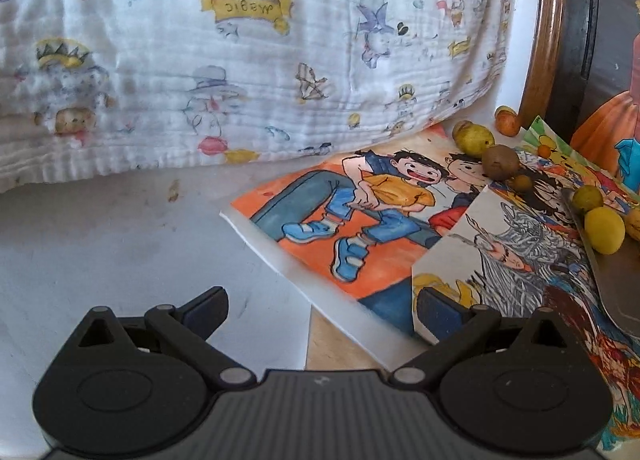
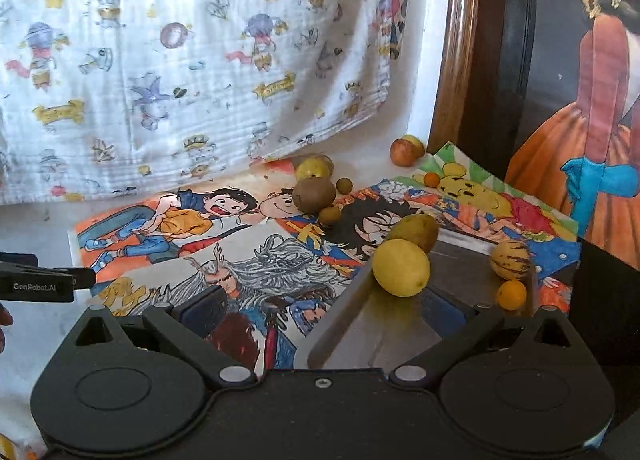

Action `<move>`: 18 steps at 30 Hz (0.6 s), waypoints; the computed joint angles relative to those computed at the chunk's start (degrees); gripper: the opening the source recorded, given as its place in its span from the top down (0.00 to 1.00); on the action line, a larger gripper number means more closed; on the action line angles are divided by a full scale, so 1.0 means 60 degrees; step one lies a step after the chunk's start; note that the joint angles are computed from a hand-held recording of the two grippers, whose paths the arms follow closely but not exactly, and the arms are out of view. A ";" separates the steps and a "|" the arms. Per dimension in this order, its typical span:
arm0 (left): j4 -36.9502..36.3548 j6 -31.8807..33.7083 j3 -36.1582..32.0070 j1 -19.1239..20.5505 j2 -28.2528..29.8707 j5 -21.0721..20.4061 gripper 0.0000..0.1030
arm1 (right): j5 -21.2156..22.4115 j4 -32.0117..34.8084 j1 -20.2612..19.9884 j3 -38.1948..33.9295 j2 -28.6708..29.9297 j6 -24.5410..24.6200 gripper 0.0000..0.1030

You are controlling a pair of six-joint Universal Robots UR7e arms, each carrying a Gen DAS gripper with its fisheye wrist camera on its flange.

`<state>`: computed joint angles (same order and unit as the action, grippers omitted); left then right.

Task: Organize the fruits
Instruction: 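Withdraw both open tools from the tray toward the loose fruit pile, then grasp brown kiwi with left gripper while right gripper grasps small brown potato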

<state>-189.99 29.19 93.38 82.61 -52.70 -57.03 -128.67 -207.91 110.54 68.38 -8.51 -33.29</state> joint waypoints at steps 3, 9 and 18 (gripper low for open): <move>0.0089 0.0157 -0.0284 -0.0035 0.0133 -0.0157 0.00 | 0.0020 0.0295 -0.0088 -0.0428 0.0186 -0.0180 0.00; 0.0505 0.0245 -0.1103 -0.0123 0.0525 -0.0581 0.00 | 0.0128 0.0801 -0.0296 -0.0821 0.0326 -0.0436 0.00; 0.1707 0.0046 -0.2819 -0.0137 0.1393 -0.1675 0.00 | 0.0923 0.2025 -0.0633 -0.2290 0.0704 -0.1675 0.01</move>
<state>-179.75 29.47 76.47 81.78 -44.34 -67.08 -123.13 -195.76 106.74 54.64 -4.29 -43.34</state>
